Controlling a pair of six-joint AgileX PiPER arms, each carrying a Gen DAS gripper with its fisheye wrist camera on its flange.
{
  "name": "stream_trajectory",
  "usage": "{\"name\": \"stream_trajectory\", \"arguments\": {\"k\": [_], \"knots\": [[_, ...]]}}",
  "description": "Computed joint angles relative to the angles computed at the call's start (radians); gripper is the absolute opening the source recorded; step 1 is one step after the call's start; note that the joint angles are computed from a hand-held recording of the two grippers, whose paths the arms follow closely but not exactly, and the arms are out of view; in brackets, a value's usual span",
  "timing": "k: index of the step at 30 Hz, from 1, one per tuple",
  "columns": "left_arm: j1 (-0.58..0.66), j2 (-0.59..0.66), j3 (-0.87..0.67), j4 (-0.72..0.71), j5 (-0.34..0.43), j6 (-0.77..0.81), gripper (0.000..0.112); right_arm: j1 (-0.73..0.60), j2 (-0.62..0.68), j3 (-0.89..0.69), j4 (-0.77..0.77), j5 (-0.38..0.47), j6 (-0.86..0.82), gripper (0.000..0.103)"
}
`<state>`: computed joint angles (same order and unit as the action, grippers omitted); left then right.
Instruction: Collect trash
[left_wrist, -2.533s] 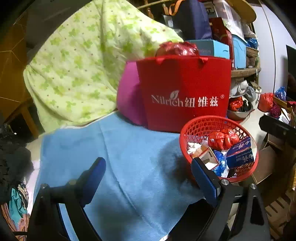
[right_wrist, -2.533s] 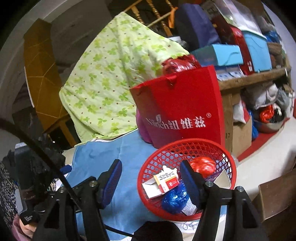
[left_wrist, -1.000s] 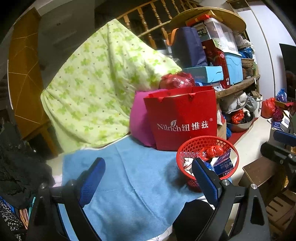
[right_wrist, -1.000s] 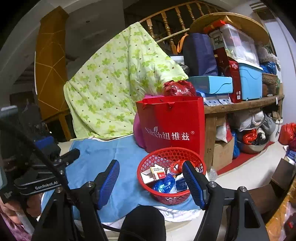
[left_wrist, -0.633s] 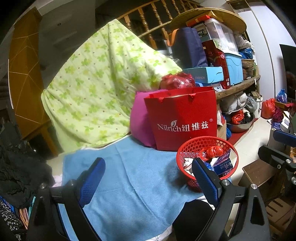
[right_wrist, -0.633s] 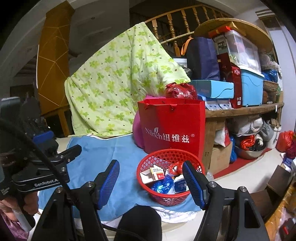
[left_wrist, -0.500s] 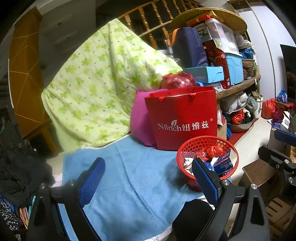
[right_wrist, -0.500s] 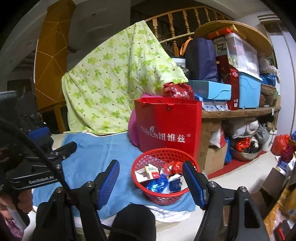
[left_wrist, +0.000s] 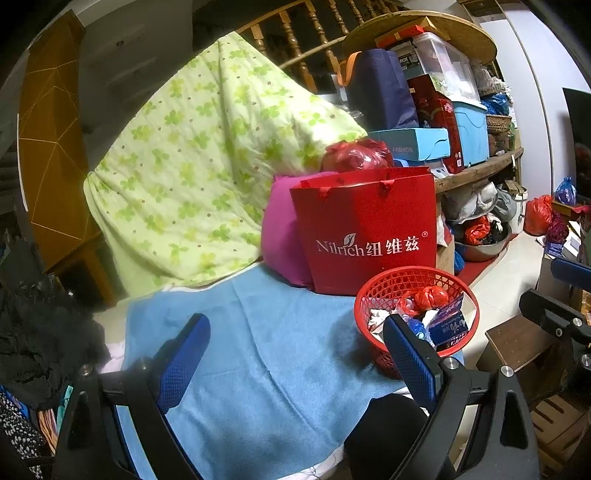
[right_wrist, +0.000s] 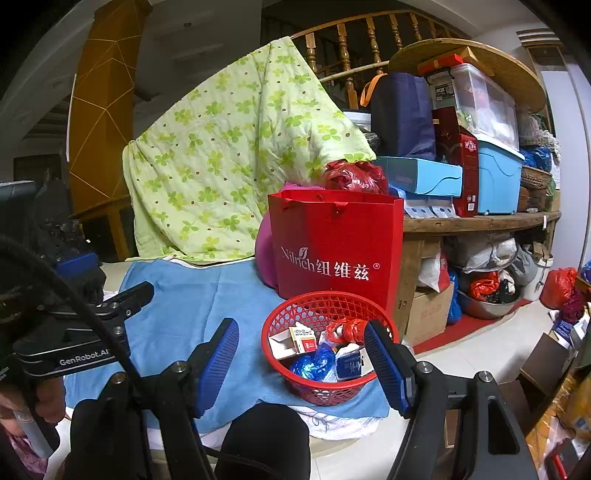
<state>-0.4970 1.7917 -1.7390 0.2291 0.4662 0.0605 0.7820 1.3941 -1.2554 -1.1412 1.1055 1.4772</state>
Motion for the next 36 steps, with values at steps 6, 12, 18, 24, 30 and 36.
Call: {"name": "stream_trajectory", "arguments": {"k": [6,12,18,24,30,36], "knots": [[-0.005,0.001,0.003,0.01,0.002,-0.009,0.095,0.005,0.008,-0.008,-0.007,0.015,0.008,0.074],[-0.008,0.003,0.004,0.007,0.003,-0.006,0.095,0.006,0.01,-0.01,-0.004,0.021,0.004,0.074],[-0.015,0.005,0.014,0.024,0.0,-0.019,0.095,-0.001,0.003,-0.005,0.005,0.017,0.007,0.074],[-0.018,0.011,0.011,0.013,0.007,-0.006,0.095,-0.015,-0.01,0.006,0.016,0.0,0.011,0.074],[-0.025,0.016,0.007,0.015,0.015,-0.002,0.095,-0.027,-0.02,0.02,0.014,-0.018,0.013,0.074],[-0.033,0.028,-0.007,0.02,0.028,0.002,0.095,-0.029,-0.021,0.022,0.017,-0.018,0.016,0.074]]}}
